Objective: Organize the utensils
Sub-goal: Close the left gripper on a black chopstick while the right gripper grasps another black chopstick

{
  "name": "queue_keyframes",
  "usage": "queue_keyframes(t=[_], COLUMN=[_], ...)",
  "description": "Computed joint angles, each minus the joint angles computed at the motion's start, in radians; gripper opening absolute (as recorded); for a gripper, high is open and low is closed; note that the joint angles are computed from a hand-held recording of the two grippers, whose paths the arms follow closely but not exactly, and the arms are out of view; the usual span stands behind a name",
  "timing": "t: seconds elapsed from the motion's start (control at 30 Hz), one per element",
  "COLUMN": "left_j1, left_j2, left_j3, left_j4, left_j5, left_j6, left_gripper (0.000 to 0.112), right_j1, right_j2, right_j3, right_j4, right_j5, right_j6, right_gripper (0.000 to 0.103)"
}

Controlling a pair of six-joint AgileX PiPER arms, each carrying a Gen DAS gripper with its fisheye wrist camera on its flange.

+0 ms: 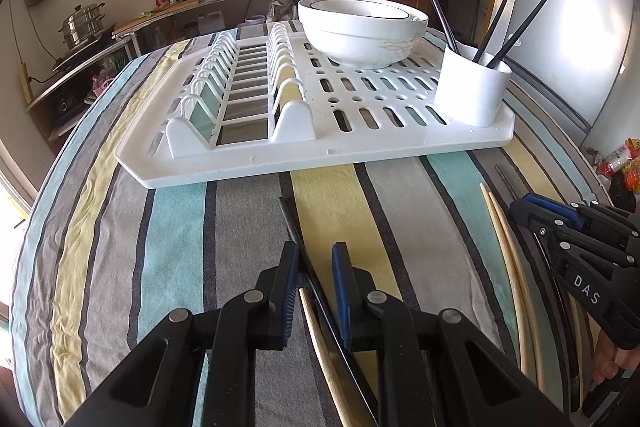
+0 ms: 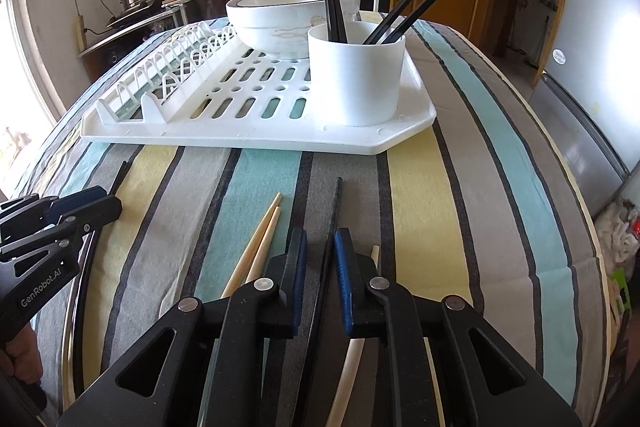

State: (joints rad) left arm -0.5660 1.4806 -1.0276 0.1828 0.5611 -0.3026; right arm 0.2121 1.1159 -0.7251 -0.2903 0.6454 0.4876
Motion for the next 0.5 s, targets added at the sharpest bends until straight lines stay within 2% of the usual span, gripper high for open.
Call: queue_keyframes(t=[0.07,0.17,0.27,0.5], left_j1=[-0.004,-0.01,-0.01,0.019], left_j2=[0.0,0.002,0.005,-0.004], left_j3=[-0.003,-0.008,-0.017,-0.024], left_j4=[-0.005,-0.005,-0.022,-0.173], left_j5=[0.007,0.014,0.027,0.033], left_j6=[0.009,0.014,0.039,0.178], left_gripper=[0.008,0.007,0.006,0.004], right_j1=[0.013,0.014,-0.019,-0.116], right_j2=[0.007,0.011,0.009,-0.03], right_j3=[-0.007,-0.01,-0.014,0.001], right_j4=[-0.009,-0.008,0.052,0.247], right_j5=[0.005,0.005,-0.001,-0.016], right_j6=[0.014,0.02,-0.047,-0.235], right_gripper=[0.006,0.005,0.005,0.005])
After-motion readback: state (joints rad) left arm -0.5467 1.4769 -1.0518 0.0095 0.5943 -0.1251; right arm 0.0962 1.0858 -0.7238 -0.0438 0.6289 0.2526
